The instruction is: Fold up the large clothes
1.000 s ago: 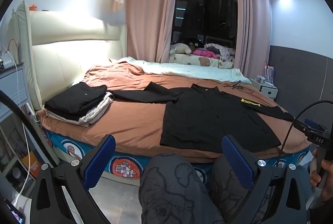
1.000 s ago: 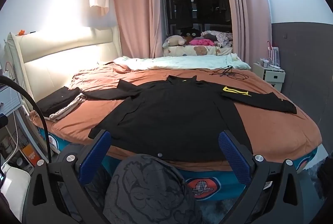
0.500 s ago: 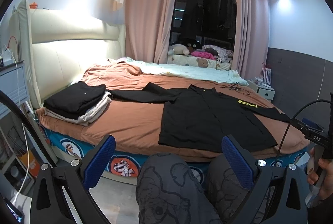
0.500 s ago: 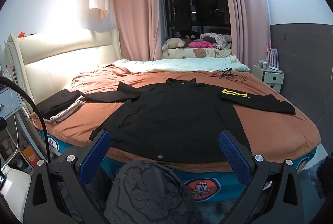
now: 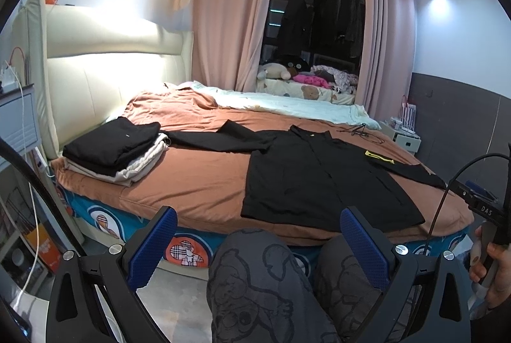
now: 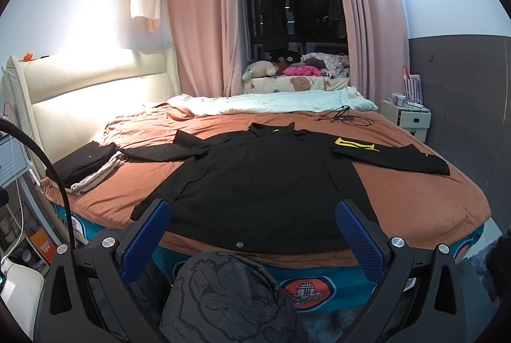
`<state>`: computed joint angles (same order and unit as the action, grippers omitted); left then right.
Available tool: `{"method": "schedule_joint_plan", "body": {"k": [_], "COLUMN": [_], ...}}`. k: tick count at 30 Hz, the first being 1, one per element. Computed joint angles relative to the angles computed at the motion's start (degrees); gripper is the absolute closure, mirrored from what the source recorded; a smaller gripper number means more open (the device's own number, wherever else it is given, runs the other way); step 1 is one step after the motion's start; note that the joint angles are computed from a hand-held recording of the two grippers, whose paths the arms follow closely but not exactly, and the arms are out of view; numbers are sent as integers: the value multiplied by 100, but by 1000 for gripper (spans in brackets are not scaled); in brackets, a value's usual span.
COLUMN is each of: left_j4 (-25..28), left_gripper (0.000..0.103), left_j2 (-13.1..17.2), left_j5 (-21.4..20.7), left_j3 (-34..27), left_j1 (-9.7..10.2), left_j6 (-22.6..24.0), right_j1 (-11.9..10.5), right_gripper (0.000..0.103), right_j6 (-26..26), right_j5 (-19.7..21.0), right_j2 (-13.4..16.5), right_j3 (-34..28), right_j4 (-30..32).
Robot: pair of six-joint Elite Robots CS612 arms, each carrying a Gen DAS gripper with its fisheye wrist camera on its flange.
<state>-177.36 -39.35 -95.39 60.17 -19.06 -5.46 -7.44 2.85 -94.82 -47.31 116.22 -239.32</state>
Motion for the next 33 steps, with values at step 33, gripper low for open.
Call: {"method": "schedule_joint_plan", "body": {"k": [33], "left_j4": [-274], "left_gripper": [1], "left_j2": [-90], "left_j5": [-185], "left_j3": [229], "left_j1": [40], "left_j6": [247], "right_j1": [-82], "right_gripper": [0], "right_j6": [0], "right_j5": [127], "right_j2": [-16], "right_j3": [105], "right_j4": [-130]}}
